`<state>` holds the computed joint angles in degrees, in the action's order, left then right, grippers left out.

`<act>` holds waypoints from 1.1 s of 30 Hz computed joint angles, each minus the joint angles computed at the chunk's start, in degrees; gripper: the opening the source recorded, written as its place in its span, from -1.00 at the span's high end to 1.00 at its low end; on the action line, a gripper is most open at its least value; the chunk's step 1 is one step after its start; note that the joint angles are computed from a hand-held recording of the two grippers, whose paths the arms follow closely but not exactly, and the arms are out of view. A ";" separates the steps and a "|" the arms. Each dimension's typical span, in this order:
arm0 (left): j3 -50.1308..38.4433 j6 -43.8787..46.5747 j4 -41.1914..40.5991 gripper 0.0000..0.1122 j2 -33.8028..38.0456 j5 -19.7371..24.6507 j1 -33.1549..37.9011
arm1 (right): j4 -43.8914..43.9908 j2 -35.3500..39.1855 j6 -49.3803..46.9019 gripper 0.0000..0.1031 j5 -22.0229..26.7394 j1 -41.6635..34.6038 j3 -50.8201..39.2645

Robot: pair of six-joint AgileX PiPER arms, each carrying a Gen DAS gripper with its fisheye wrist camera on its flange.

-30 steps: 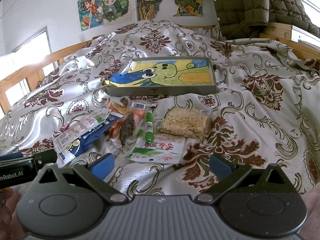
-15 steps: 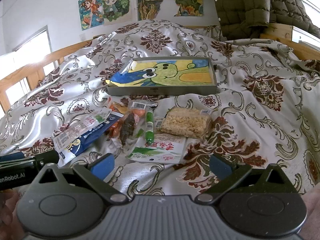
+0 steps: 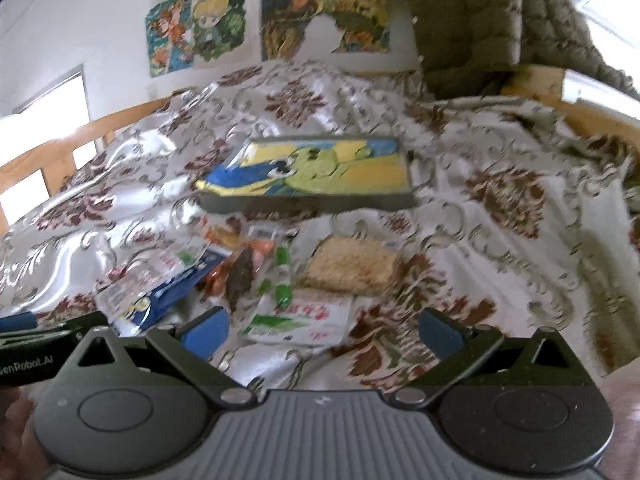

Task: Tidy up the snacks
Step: 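Move the right tool toward the rice-cake bar while the left tool approaches the green stick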

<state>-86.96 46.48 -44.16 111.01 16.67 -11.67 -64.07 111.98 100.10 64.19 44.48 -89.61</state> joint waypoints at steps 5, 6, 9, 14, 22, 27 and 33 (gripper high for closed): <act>-4.17 0.65 1.60 -0.82 2.40 1.97 -0.60 | 2.50 -3.42 -6.00 -1.00 -5.00 -2.54 1.34; -5.20 1.30 1.75 -0.82 2.97 2.68 -0.75 | 4.24 -4.34 -8.33 -1.00 -7.86 -3.76 1.80; -7.71 2.99 1.28 -0.82 4.34 4.46 -1.34 | 7.36 -6.90 -12.39 -1.00 -14.77 -7.19 3.70; -13.65 0.83 2.56 -0.82 7.79 9.71 -2.38 | 15.81 -7.77 -22.99 -1.00 -16.88 -13.01 1.30; -28.13 -12.00 7.01 -0.82 16.07 18.37 -5.05 | 32.10 -9.02 -32.87 -1.00 -26.77 -24.73 3.06; -38.79 -13.41 8.98 -0.82 22.33 23.81 -7.28 | 45.64 -7.03 -47.90 -1.00 -31.97 -32.47 1.71; -61.62 -16.38 10.96 -0.82 34.70 36.51 -9.07 | 77.11 -3.23 -79.04 -1.00 -35.25 -41.63 -0.97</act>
